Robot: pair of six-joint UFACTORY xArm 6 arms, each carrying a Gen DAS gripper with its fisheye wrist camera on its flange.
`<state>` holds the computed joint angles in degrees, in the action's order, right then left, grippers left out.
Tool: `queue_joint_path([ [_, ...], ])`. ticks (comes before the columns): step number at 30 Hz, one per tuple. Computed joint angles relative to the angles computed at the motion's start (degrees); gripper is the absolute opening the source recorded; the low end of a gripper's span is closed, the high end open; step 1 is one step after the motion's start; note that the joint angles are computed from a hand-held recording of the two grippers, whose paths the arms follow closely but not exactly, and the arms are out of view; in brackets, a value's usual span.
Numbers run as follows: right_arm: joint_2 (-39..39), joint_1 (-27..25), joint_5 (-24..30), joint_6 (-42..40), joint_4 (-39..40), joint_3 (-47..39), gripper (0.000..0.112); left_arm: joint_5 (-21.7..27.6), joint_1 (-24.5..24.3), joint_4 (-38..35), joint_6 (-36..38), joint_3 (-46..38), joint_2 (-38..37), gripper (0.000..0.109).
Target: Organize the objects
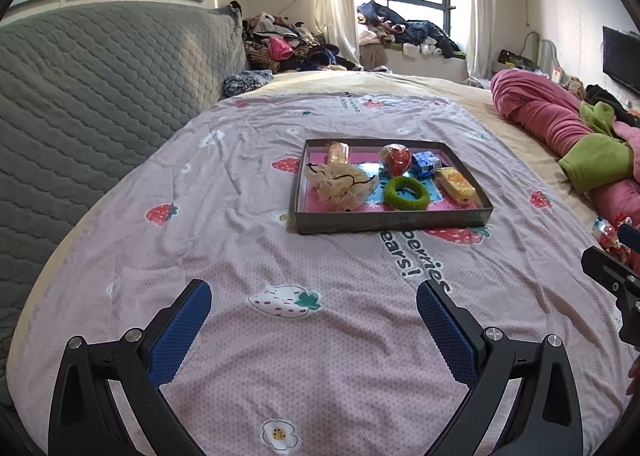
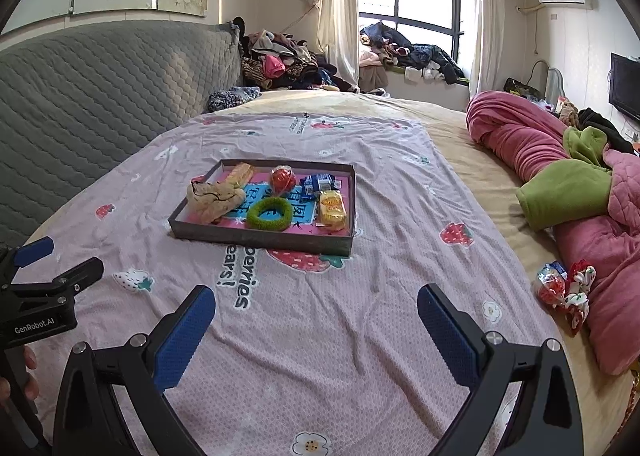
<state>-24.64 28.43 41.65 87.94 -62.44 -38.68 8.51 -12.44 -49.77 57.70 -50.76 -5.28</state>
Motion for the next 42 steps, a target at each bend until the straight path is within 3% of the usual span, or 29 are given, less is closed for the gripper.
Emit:
queue_joint_path([
  [23,2.9,-2.9,-4.1,2.6,-0.9,3.0,0.102,-0.8,-0.8,-5.4,5.3,-1.4,5.0,0.102],
  [42,3.7,-3.8,-6.2,6.1,-2.7,5.5,0.102,-1.0,-0.8,-5.9,5.8,-1.6,7.8,0.102],
])
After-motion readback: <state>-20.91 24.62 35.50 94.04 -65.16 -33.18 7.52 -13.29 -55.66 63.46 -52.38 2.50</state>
